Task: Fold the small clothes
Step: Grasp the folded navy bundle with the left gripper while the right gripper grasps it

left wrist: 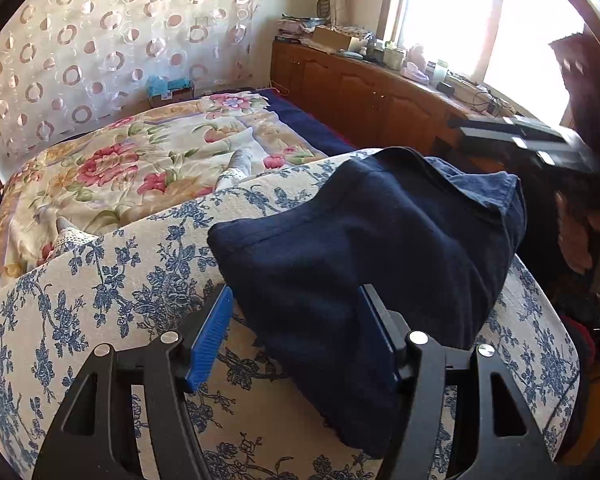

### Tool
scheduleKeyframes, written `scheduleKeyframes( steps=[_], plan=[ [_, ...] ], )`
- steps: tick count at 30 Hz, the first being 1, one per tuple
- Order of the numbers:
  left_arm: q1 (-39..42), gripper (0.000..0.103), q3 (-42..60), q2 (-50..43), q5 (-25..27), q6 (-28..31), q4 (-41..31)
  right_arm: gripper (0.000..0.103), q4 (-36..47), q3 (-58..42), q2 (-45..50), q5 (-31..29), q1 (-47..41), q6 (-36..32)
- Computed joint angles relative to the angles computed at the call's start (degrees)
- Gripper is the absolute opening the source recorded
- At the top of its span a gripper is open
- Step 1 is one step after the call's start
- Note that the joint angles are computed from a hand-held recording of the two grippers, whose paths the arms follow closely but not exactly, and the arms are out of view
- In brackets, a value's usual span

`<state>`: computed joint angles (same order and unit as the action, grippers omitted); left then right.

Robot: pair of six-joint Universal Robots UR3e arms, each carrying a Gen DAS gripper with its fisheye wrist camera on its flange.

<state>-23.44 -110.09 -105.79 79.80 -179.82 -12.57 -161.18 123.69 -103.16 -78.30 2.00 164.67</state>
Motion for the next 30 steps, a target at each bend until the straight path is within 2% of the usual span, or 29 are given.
scheduleKeyframes(
  steps=[2,6,8,10,11,12,13,14,17,20,21,22,24,27,28,30],
  plan=[
    [0.3,0.065,0.2,-0.6,0.0,-0.1,0.0,0.059,7.6,1.2,-6.5,3.6,-3.5,-3.5],
    [0.4,0.065,0.7,-1.6,0.2,-0.2,0.0,0.059,13.7,3.3,-12.6,5.5,-5.5,-6.9],
    [0.4,0.065,0.9,-1.8,0.2,-0.2,-0.1,0.059,16.4,3.4,-14.6,6.1,-7.2,-9.5],
    [0.3,0.065,0.9,-2.1,0.2,-0.3,0.2,0.059,15.2,2.9,-13.1,3.7,-7.0,-10.9],
    [0.3,0.065,0.8,-2.2,0.3,-0.4,0.3,0.055,14.3,2.4,-12.1,2.2,-6.4,-11.0],
    [0.3,0.065,0.9,-2.3,0.3,-0.3,0.2,0.036,13.2,1.7,-11.0,1.6,-6.6,-11.6],
    [0.2,0.066,1.0,-2.6,0.5,-0.1,0.3,0.026,13.0,0.1,-9.1,1.1,-6.5,-12.1],
    [0.3,0.066,1.1,-2.8,0.6,0.1,0.3,0.011,12.0,-1.3,-7.3,-0.7,-5.8,-11.8],
    [0.8,0.066,1.7,-3.9,0.5,-0.3,0.0,0.01,3.2,-4.5,-0.6,-7.8,-5.4,-10.9],
    [2.3,0.066,1.6,-4.2,-1.2,-1.0,-0.4,0.01,0.7,-10.2,6.3,-15.9,-5.3,-8.2],
    [2.7,0.066,1.5,-4.0,-1.8,-1.2,-0.7,0.012,1.9,-11.6,6.9,-16.5,-6.1,-7.3],
    [3.2,0.066,1.4,-3.8,-2.2,-1.4,-0.9,0.018,4.3,-12.5,6.2,-14.3,-7.7,-7.1],
    [3.4,0.066,1.3,-3.8,-2.5,-1.7,-0.7,0.049,7.3,-12.0,3.0,-8.8,-11.2,-6.4],
    [5.0,0.066,1.3,-4.4,-5.6,-2.6,-0.8,0.064,11.3,-7.2,-4.9,0.2,-17.1,-5.9],
    [5.8,0.066,1.3,-4.9,-7.5,-3.3,-0.8,0.066,13.0,-5.1,-7.7,3.0,-19.2,-6.5],
    [5.8,0.066,1.5,-5.6,-8.0,-4.0,0.5,0.069,15.9,-0.8,-12.2,7.7,-23.6,-8.7]
  ],
)
